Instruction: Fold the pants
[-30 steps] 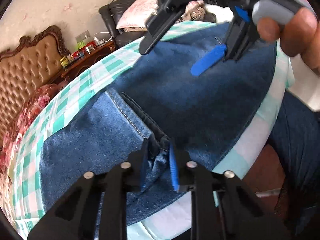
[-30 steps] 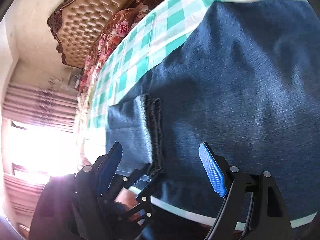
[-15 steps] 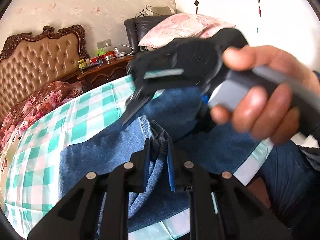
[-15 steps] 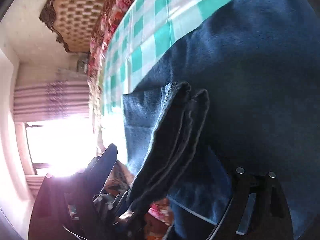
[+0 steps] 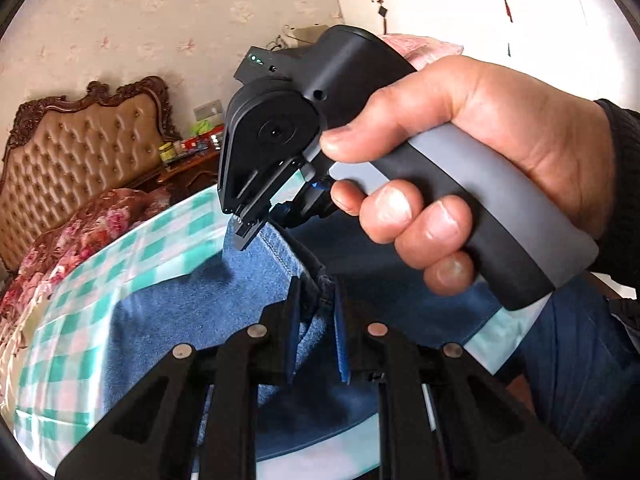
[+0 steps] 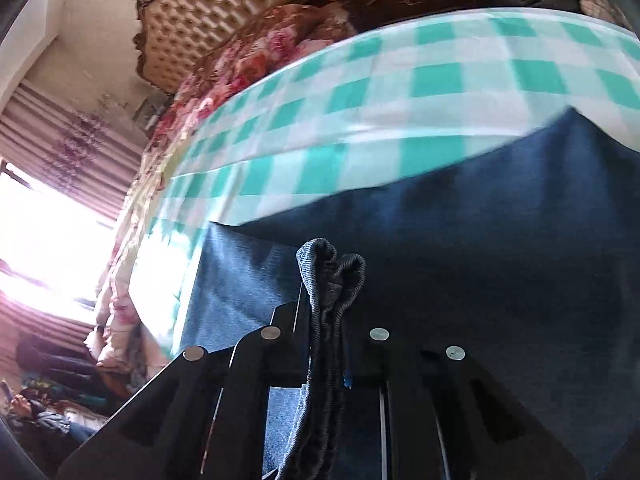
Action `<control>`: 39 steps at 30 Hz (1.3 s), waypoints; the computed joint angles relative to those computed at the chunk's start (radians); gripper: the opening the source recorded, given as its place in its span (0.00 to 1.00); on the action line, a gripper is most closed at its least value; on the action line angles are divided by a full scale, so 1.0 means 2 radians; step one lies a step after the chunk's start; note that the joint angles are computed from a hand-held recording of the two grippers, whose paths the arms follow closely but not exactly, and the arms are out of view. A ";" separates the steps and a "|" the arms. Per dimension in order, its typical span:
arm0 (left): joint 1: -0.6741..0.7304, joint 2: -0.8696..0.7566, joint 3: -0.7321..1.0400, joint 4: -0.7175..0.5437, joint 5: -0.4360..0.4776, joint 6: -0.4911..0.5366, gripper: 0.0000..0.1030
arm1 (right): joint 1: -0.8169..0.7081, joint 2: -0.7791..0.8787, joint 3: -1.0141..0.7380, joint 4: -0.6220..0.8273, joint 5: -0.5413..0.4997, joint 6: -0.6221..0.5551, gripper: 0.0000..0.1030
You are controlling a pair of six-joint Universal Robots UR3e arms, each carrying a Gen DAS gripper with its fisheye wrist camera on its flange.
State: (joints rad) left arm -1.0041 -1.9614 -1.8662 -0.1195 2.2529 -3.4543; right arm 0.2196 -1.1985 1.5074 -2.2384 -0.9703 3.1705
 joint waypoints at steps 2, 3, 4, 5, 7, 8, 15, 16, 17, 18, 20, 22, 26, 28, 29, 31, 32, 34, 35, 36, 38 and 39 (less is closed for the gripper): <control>-0.001 -0.025 0.026 0.000 -0.007 0.003 0.15 | -0.013 -0.006 0.019 -0.007 -0.002 -0.009 0.14; -0.001 -0.036 0.036 -0.001 -0.012 0.004 0.15 | -0.019 -0.007 0.029 -0.014 -0.002 -0.012 0.14; 0.001 -0.047 0.047 -0.002 -0.019 0.006 0.15 | -0.023 -0.008 0.035 -0.017 -0.003 -0.014 0.14; 0.001 -0.056 0.055 -0.006 -0.021 0.007 0.15 | -0.023 -0.003 0.033 -0.019 -0.005 -0.013 0.13; -0.001 -0.066 0.070 -0.014 -0.020 0.008 0.15 | -0.026 -0.004 0.039 -0.023 -0.005 -0.013 0.13; -0.004 -0.067 0.072 -0.013 -0.017 0.007 0.15 | -0.027 -0.006 0.040 -0.027 -0.001 -0.011 0.13; -0.007 -0.081 0.096 -0.019 -0.016 0.015 0.15 | -0.042 -0.015 0.052 -0.035 0.012 -0.013 0.13; -0.006 -0.083 0.096 -0.021 -0.019 0.016 0.15 | -0.043 -0.014 0.055 -0.036 0.010 -0.014 0.13; -0.004 -0.083 0.096 -0.021 -0.022 0.016 0.15 | -0.043 -0.011 0.056 -0.038 0.008 -0.013 0.13; -0.003 -0.087 0.098 -0.020 -0.025 0.015 0.15 | -0.043 -0.006 0.058 -0.042 0.006 -0.009 0.14; 0.001 -0.094 0.101 -0.024 -0.034 0.016 0.15 | -0.047 0.000 0.065 -0.051 0.006 -0.004 0.15; 0.010 -0.100 0.101 -0.033 -0.057 0.016 0.21 | -0.051 0.003 0.073 -0.072 -0.006 0.016 0.33; 0.007 -0.099 0.083 0.009 -0.092 0.016 0.59 | -0.057 0.000 0.078 -0.115 -0.044 0.035 0.35; -0.002 -0.087 0.070 0.024 -0.092 0.002 0.61 | -0.054 -0.012 0.084 -0.140 -0.089 0.053 0.35; -0.005 -0.077 0.058 0.032 -0.087 -0.012 0.61 | -0.053 -0.022 0.094 -0.161 -0.110 0.063 0.35; -0.016 -0.037 0.011 0.052 -0.053 -0.073 0.61 | -0.031 -0.062 0.132 -0.231 -0.182 0.061 0.38; -0.016 -0.012 -0.021 0.065 -0.041 -0.104 0.61 | -0.008 -0.082 0.147 -0.260 -0.221 0.038 0.46; -0.008 0.061 -0.110 0.062 0.008 -0.197 0.54 | 0.031 -0.101 0.168 -0.288 -0.259 0.010 0.92; 0.000 0.095 -0.151 0.053 0.025 -0.239 0.40 | 0.043 -0.111 0.183 -0.298 -0.248 -0.006 0.92; 0.014 0.131 -0.195 0.052 0.026 -0.273 0.27 | 0.063 -0.116 0.192 -0.299 -0.244 -0.020 0.92; 0.054 0.202 -0.274 0.040 0.005 -0.316 0.16 | 0.112 -0.101 0.190 -0.300 -0.284 -0.006 0.92; 0.068 0.222 -0.292 0.034 -0.007 -0.315 0.15 | 0.123 -0.092 0.185 -0.296 -0.295 0.003 0.92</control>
State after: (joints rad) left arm -0.8676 -1.5179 -2.4508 -0.0518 2.2396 -4.0845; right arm 0.4665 -1.3818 1.8777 -2.8308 -1.5602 3.1758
